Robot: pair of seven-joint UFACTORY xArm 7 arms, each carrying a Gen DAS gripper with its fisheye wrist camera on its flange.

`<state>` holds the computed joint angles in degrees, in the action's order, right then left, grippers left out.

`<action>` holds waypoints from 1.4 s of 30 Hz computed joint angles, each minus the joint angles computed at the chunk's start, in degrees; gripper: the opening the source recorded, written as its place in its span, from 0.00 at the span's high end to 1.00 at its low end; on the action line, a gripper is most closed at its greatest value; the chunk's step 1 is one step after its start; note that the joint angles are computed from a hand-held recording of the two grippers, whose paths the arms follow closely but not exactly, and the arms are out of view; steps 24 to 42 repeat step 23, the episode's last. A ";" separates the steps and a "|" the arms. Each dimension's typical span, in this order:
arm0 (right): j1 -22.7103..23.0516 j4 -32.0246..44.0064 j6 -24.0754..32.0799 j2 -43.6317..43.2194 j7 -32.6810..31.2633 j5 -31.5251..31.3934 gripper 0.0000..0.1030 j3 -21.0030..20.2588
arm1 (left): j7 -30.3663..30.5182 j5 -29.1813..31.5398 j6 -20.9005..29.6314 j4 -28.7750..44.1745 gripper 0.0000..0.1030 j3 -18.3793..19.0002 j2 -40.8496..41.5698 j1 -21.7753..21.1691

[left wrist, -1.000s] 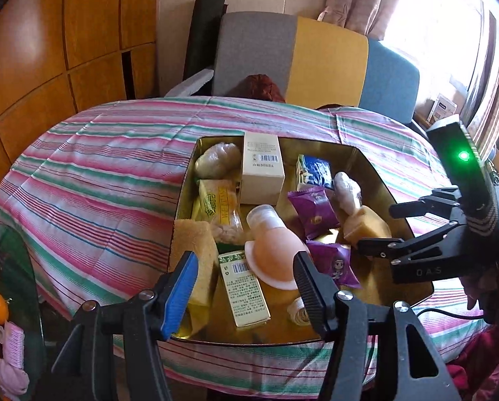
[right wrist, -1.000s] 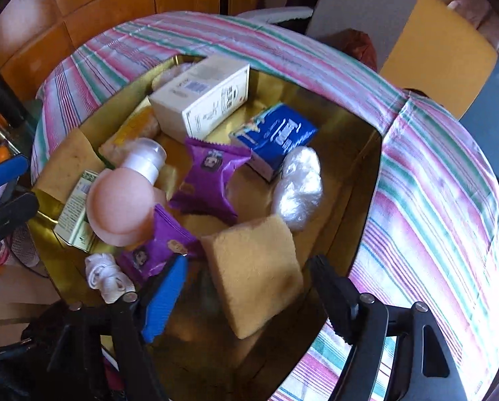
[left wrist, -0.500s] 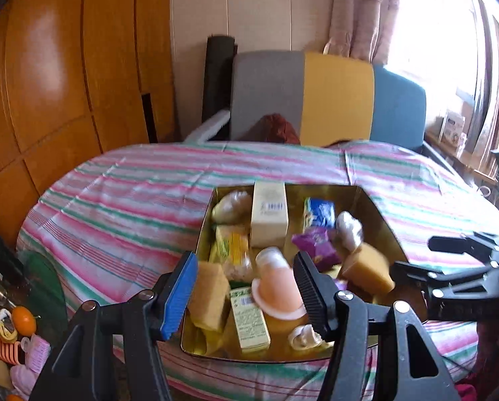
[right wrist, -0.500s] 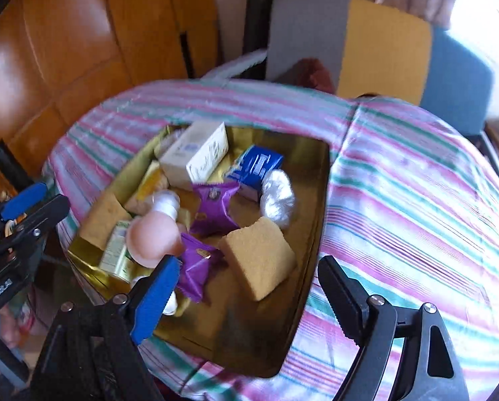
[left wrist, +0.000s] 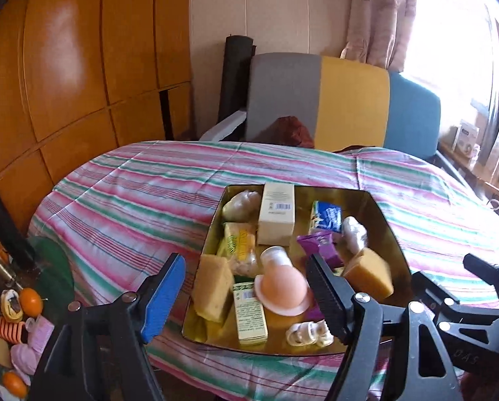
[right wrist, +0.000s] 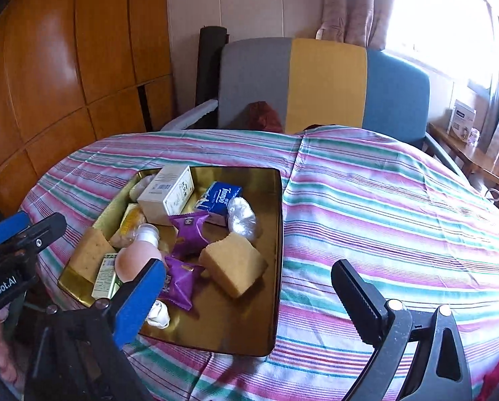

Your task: Organize objects

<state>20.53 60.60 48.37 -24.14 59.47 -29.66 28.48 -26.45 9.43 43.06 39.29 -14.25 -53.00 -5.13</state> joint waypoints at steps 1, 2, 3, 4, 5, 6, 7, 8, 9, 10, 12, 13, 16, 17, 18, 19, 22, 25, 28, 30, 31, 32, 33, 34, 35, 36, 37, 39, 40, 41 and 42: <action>0.01 0.04 -0.13 0.06 -0.08 -0.07 0.03 -0.03 | -0.22 0.25 -0.07 -0.27 0.27 -0.19 -0.31 0.26; 0.06 -0.01 -0.34 0.01 0.04 -0.14 0.02 0.04 | -0.45 0.38 -0.05 -0.49 0.27 -0.28 -0.59 0.44; 0.07 -0.27 -0.66 -0.08 0.19 -0.24 0.02 0.07 | -0.69 0.35 0.01 -0.67 0.27 -0.27 -0.83 0.50; 0.11 -0.31 -0.86 -0.06 0.17 -0.36 0.02 0.15 | -0.81 0.21 -0.05 -0.83 0.27 -0.08 -1.00 0.42; 0.09 -0.17 -0.94 0.11 0.10 -0.54 0.02 0.30 | -0.62 0.07 -0.05 -0.77 0.27 0.25 -0.87 0.28; 0.05 0.10 -0.83 0.39 0.15 -0.74 0.01 0.53 | -0.52 -0.11 0.09 -0.70 0.27 0.46 -0.79 0.16; 0.10 0.28 -0.82 0.60 0.15 -0.82 0.01 0.60 | -0.30 -0.43 0.12 -0.75 0.27 0.87 -0.76 -0.13; 0.16 0.43 -0.80 0.76 0.21 -0.94 0.01 0.66 | -0.07 -0.72 0.15 -0.84 0.27 1.23 -0.77 -0.36; 0.15 0.59 -0.73 0.87 0.37 -1.21 0.01 0.80 | 0.02 -0.89 0.24 -0.90 0.27 1.34 -0.85 -0.42; 0.15 0.84 -0.61 1.04 0.57 -1.52 0.01 0.99 | 0.28 -1.01 0.21 -0.94 0.27 1.47 -0.81 -0.54; 0.34 1.12 -0.59 1.29 0.66 -1.82 0.01 1.02 | 0.70 -1.01 0.26 -1.08 0.27 1.47 -1.00 -0.56; 0.41 1.32 -0.49 1.48 0.75 -1.99 0.01 1.11 | 0.83 -0.96 -0.11 -1.29 0.27 1.47 -1.19 -0.54; 0.85 1.75 -0.25 1.99 0.70 -2.11 0.01 1.00 | 1.06 -0.97 -1.12 -1.88 0.33 1.47 -1.73 -0.44; 1.03 1.82 -0.20 2.14 0.63 -2.08 0.01 0.91 | 1.17 -1.09 -1.33 -1.99 0.33 1.57 -1.81 -0.48; 1.21 1.86 -0.18 2.25 0.55 -2.04 0.01 0.78 | 1.25 -1.19 -1.47 -1.98 0.34 1.65 -1.78 -0.43; 1.38 1.88 -0.23 2.36 0.46 -1.98 0.01 0.65 | 1.30 -1.30 -1.61 -2.00 0.35 1.72 -1.79 -0.40; 1.73 1.85 -0.48 2.51 0.40 -2.05 0.01 0.39 | 1.41 -1.34 -1.81 -2.00 0.35 1.58 -1.90 -0.16; 1.83 1.85 -0.51 2.56 0.32 -2.06 0.01 0.31 | 1.62 -1.48 -1.73 -1.83 0.35 1.70 -1.60 -0.26; 1.83 1.85 -0.51 2.56 0.32 -2.06 0.01 0.31 | 1.62 -1.48 -1.73 -1.83 0.35 1.70 -1.60 -0.26; 1.83 1.85 -0.51 2.56 0.32 -2.06 0.01 0.31 | 1.62 -1.48 -1.73 -1.83 0.35 1.70 -1.60 -0.26; 1.83 1.85 -0.51 2.56 0.32 -2.06 0.01 0.31 | 1.62 -1.48 -1.73 -1.83 0.35 1.70 -1.60 -0.26; 1.83 1.85 -0.51 2.56 0.32 -2.06 0.01 0.31 | 1.62 -1.48 -1.73 -1.83 0.35 1.70 -1.60 -0.26; 1.83 1.85 -0.51 2.56 0.32 -2.06 0.01 0.31 | 1.62 -1.48 -1.73 -1.83 0.35 1.70 -1.60 -0.26; 1.83 1.85 -0.51 2.56 0.32 -2.06 0.01 0.31 | 1.62 -1.48 -1.73 -1.83 0.35 1.70 -1.60 -0.26; 1.83 1.85 -0.51 2.56 0.32 -2.06 0.01 0.31 | 1.62 -1.48 -1.73 -1.83 0.35 1.70 -1.60 -0.26; 1.83 1.85 -0.51 2.56 0.32 -2.06 0.01 0.31 | 1.62 -1.48 -1.73 -1.83 0.35 1.70 -1.60 -0.26; 1.83 1.85 -0.51 2.56 0.32 -2.06 0.01 0.31 | 1.62 -1.48 -1.73 -1.83 0.35 1.70 -1.60 -0.26; 1.83 1.85 -0.51 2.56 0.32 -2.06 0.01 0.31 | 1.62 -1.48 -1.73 -1.83 0.35 1.70 -1.60 -0.26; 1.83 1.85 -0.51 2.56 0.32 -2.06 0.01 0.31 | 1.62 -1.48 -1.73 -1.83 0.35 1.70 -1.60 -0.26; 1.83 1.85 -0.51 2.56 0.32 -2.06 0.01 0.31 | 1.62 -1.48 -1.73 -1.83 0.35 1.70 -1.60 -0.26; 1.83 1.85 -0.51 2.56 0.32 -2.06 0.01 0.31 | 1.62 -1.48 -1.73 -1.83 0.35 1.70 -1.60 -0.26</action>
